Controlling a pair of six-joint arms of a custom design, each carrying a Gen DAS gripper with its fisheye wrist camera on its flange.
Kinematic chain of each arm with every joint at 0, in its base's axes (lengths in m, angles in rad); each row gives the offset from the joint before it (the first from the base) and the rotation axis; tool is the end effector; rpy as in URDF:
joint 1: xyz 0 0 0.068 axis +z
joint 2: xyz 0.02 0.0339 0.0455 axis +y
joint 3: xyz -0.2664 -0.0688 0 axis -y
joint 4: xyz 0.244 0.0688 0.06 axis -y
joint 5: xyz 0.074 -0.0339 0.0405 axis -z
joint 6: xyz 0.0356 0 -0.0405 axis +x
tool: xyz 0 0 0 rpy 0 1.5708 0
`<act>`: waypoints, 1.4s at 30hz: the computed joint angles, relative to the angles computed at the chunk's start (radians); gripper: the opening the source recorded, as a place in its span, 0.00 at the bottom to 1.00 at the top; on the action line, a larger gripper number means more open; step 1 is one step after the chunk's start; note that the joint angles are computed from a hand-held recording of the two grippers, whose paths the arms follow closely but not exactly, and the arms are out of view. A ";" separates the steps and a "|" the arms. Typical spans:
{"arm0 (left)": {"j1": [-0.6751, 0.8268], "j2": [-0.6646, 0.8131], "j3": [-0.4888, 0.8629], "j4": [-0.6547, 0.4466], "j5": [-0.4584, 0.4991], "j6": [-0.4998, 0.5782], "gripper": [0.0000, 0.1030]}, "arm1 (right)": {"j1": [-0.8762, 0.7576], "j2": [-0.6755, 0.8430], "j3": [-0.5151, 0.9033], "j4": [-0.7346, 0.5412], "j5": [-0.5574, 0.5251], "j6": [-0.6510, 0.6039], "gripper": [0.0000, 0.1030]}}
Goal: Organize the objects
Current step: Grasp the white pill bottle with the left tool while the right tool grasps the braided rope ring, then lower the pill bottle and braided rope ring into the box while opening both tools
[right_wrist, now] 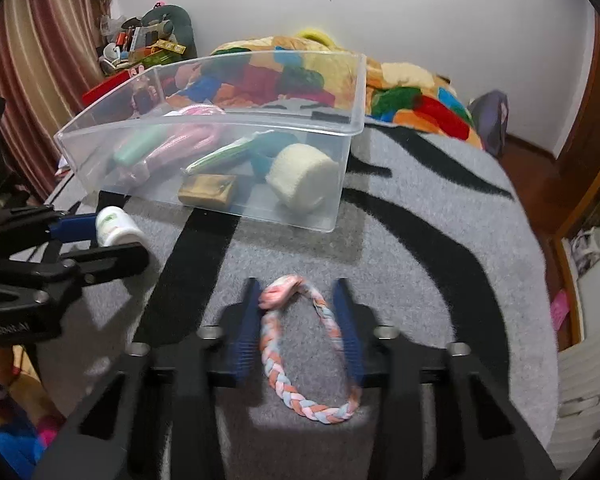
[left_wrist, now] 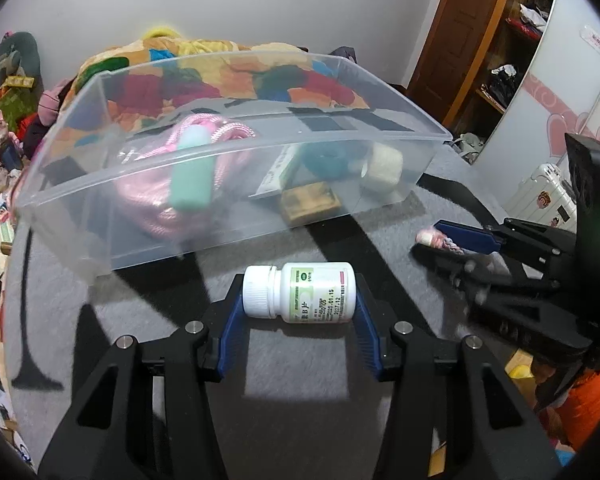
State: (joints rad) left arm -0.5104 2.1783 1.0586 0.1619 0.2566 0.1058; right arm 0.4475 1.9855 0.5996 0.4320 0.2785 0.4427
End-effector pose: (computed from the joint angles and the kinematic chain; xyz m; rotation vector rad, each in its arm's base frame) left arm 0.3401 -0.2008 0.0501 0.8725 2.3983 -0.4844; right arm 0.2691 0.1183 0.0402 0.1044 2.4703 0.0264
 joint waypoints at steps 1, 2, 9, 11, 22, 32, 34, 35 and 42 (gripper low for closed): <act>0.000 -0.008 -0.011 0.011 -0.005 0.004 0.48 | 0.000 -0.009 -0.001 -0.011 0.001 -0.001 0.14; -0.001 -0.026 -0.033 0.030 -0.012 0.006 0.48 | -0.001 -0.020 -0.004 -0.017 -0.007 0.000 0.14; 0.007 -0.123 -0.094 0.075 0.001 0.020 0.48 | 0.040 -0.114 -0.022 -0.034 0.024 0.014 0.14; 0.012 -0.157 -0.107 0.085 0.004 0.020 0.48 | 0.053 -0.163 -0.030 -0.038 0.038 0.012 0.14; 0.063 -0.194 0.000 0.059 -0.009 0.005 0.48 | 0.047 -0.265 0.100 -0.085 0.096 -0.066 0.14; 0.108 -0.009 0.276 -0.128 0.010 -0.006 0.48 | -0.043 -0.037 0.372 -0.186 0.017 -0.079 0.14; 0.105 0.030 0.317 -0.150 -0.004 -0.005 0.48 | -0.055 0.012 0.414 -0.213 0.001 -0.074 0.14; 0.103 0.051 0.336 -0.160 -0.012 -0.005 0.48 | -0.061 0.043 0.438 -0.227 -0.008 -0.075 0.14; 0.098 0.103 0.377 -0.174 -0.020 -0.021 0.48 | -0.077 0.135 0.497 -0.261 -0.036 -0.068 0.15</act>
